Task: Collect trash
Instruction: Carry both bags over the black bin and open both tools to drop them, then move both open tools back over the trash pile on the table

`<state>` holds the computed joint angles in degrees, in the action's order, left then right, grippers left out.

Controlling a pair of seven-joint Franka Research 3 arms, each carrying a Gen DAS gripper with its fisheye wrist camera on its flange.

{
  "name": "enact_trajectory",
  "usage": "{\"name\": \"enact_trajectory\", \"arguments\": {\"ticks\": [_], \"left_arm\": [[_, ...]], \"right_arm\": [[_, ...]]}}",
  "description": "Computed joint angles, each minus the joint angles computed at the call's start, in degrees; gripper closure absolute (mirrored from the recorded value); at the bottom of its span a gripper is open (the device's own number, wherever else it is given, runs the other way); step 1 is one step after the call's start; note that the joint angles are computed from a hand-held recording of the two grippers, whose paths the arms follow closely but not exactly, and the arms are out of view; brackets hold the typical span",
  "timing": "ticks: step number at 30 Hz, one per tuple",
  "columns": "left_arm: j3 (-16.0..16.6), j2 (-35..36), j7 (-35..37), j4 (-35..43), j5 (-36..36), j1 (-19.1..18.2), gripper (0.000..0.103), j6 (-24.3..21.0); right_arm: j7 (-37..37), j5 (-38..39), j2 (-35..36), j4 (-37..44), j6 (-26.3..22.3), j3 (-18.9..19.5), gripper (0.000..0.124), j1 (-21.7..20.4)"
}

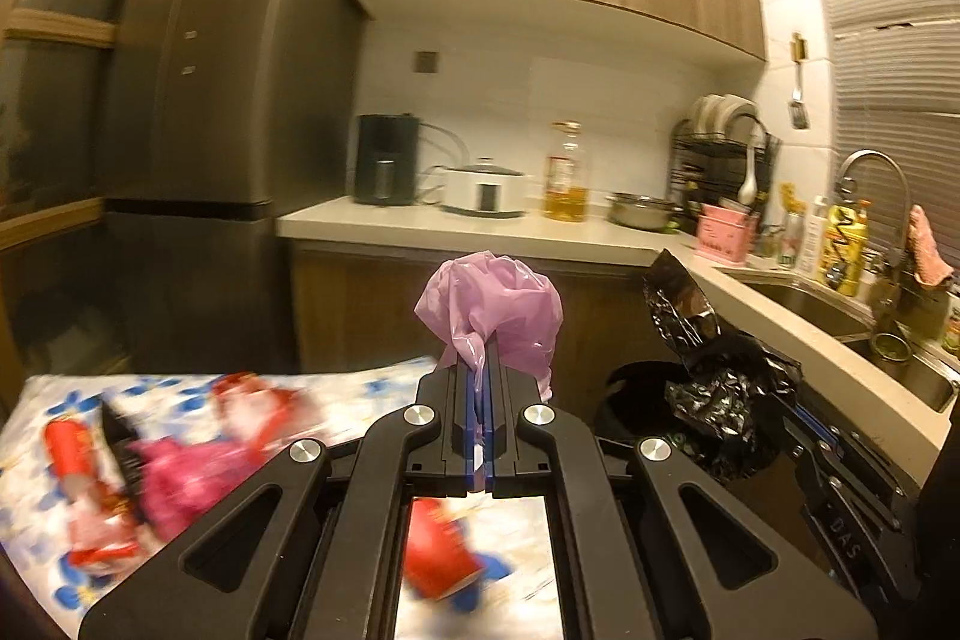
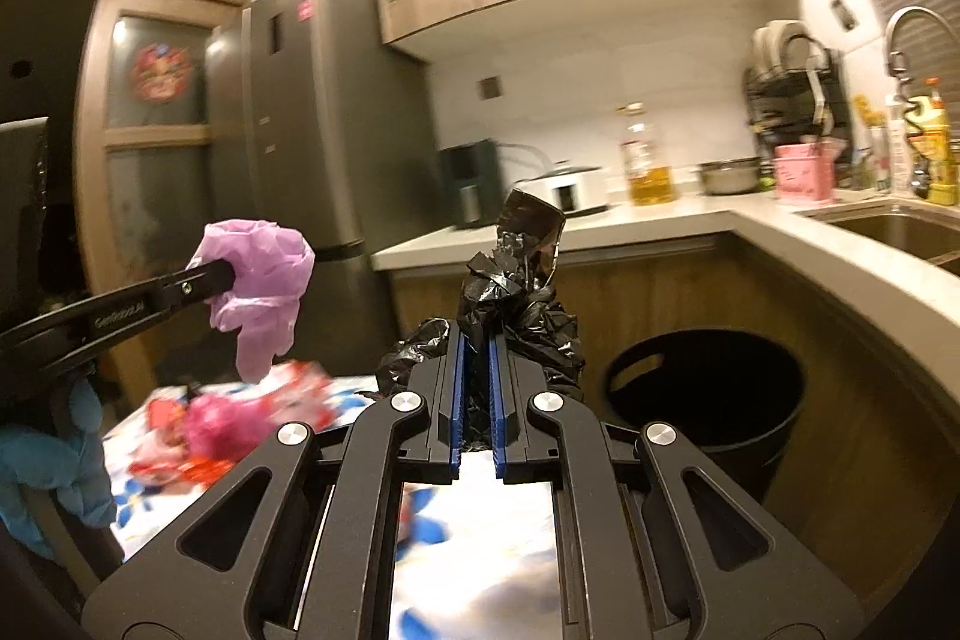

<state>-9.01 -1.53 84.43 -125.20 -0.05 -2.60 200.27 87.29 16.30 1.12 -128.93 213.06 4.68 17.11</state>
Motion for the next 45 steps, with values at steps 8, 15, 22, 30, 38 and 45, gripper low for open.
{"name": "enact_trajectory", "arguments": {"ticks": [8, 15, 22, 30, 38, 45], "left_arm": [[-1.83, 12.71, -7.35, 14.35, 11.4, -3.0, 0.102, -0.25], [-5.57, 23.15, -14.55, 26.94, 20.69, -2.32, 0.102, -4.82], [-6.61, 29.58, -15.31, 34.7, 23.03, -3.77, 0.102, -9.59], [-11.78, 35.5, -11.31, 41.1, 22.76, -1.78, 0.101, -13.42], [-7.58, 37.63, -10.06, 44.27, 19.35, -5.23, 0.058, -15.0], [9.99, 34.63, -19.89, 41.82, 16.39, -16.17, 0.03, -14.15]], "right_arm": [[0.05, 2.81, 4.58, 5.03, 0.46, -2.33, 0.117, -3.92], [3.56, -0.62, 7.41, 7.83, -1.48, -2.94, 0.117, -7.65], [1.81, 0.99, 10.07, 11.0, -3.25, -3.36, 0.116, -8.78], [1.34, 0.68, 13.22, 14.53, -4.9, -2.93, 0.116, -10.14], [0.61, 0.48, 15.29, 17.1, -6.64, -2.6, 0.096, -10.97], [-1.17, 4.45, 15.27, 16.95, -7.01, -3.75, 0.079, -9.5]]}}
